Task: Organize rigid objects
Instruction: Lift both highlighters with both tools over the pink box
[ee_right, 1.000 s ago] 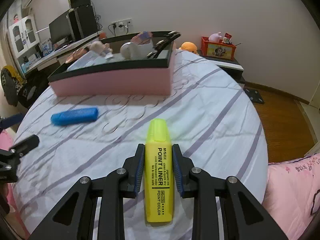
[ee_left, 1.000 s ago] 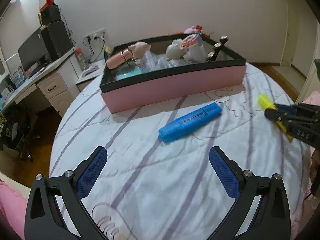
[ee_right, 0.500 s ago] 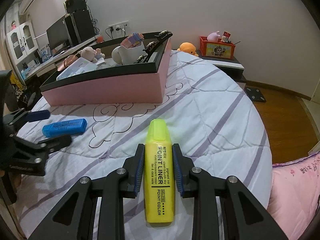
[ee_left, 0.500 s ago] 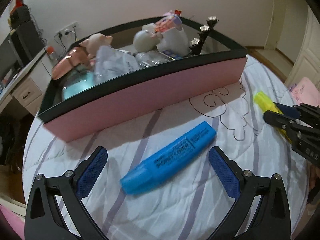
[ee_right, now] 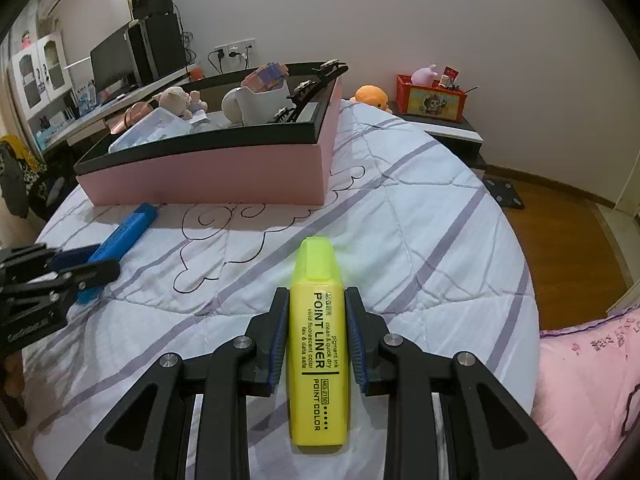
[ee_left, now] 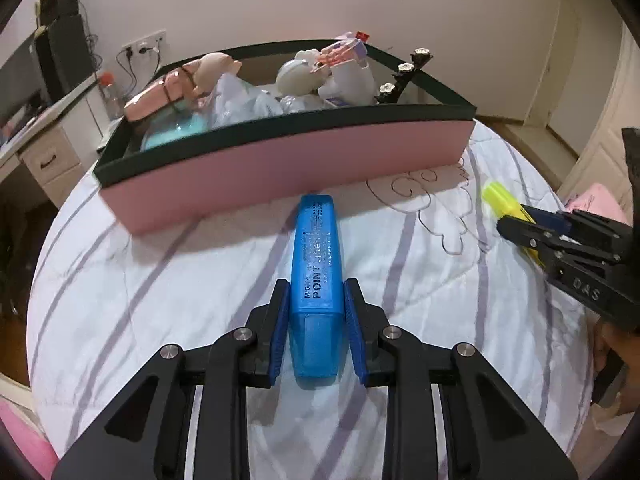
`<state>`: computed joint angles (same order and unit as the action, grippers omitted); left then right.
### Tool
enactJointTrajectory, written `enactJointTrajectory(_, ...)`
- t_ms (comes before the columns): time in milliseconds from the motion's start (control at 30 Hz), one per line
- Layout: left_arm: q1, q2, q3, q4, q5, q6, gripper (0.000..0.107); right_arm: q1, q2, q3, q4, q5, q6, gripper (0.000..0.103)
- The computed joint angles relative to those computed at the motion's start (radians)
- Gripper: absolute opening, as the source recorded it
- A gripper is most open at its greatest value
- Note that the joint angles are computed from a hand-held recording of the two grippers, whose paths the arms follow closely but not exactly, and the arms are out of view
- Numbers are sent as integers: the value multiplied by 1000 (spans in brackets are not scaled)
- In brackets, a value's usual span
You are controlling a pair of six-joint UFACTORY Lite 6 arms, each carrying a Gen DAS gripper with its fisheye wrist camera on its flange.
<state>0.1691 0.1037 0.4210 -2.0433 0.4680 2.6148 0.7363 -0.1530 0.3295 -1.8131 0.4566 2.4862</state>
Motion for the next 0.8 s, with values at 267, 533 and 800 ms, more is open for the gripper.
enactJointTrajectory(267,205,-188,-196,10,7,118,30,100,26,35,92,34,-17,28)
enactJointTrajectory(533,284,-131,-153,40,32,111,36,208,188,196,152,35,-88,28)
enactJointTrajectory(800,220,-49,-123,-61,83,211,47,243,147,158,207,53,-103,28)
